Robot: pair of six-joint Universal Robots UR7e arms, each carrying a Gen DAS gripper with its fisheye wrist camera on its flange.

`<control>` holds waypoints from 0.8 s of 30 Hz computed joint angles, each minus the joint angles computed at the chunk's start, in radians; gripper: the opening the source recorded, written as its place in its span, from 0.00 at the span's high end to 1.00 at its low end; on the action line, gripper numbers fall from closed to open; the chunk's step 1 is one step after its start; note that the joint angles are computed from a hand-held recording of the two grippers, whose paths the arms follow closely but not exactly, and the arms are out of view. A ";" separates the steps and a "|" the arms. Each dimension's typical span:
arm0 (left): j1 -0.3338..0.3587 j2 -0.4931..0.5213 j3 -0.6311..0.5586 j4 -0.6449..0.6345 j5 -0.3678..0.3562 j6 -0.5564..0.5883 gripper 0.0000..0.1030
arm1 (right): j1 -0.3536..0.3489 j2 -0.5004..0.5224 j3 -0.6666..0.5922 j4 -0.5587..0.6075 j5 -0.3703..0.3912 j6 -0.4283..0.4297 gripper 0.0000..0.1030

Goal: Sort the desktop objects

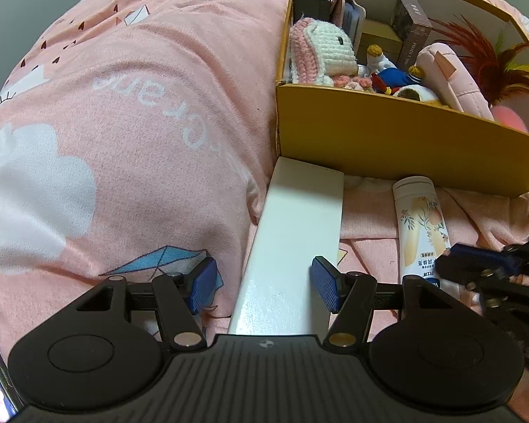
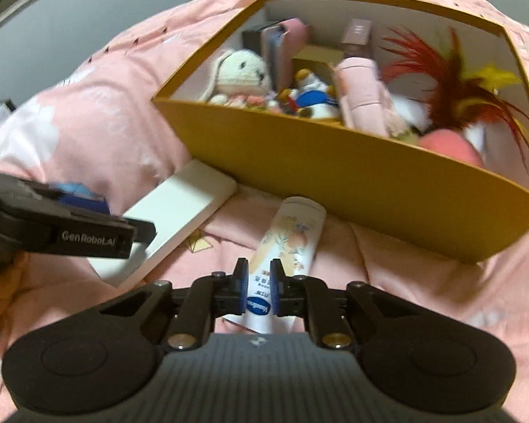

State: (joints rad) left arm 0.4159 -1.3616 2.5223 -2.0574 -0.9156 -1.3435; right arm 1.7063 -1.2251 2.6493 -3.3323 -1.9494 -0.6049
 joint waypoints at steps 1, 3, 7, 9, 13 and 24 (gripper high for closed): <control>-0.001 0.000 0.000 0.000 0.000 0.000 0.32 | -0.002 0.016 -0.007 0.005 -0.013 0.020 0.86; -0.001 0.000 0.000 0.000 0.000 -0.001 0.32 | -0.019 0.013 -0.016 0.030 -0.026 0.059 0.81; -0.002 -0.002 0.002 -0.001 -0.001 -0.002 0.32 | -0.066 0.004 -0.031 0.068 -0.029 0.129 0.62; -0.002 -0.002 0.002 -0.001 -0.002 -0.003 0.32 | -0.087 0.000 -0.041 0.113 -0.016 0.145 0.62; -0.002 -0.003 0.001 0.001 -0.001 -0.003 0.32 | -0.146 0.000 -0.067 0.208 0.039 0.178 0.61; 0.000 0.007 -0.001 -0.006 0.002 0.003 0.32 | -0.075 -0.028 -0.021 0.135 0.012 0.128 0.81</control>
State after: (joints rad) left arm 0.4155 -1.3549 2.5208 -2.0634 -0.9135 -1.3403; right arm 1.6316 -1.2535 2.6286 -3.1968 -1.9373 -0.4771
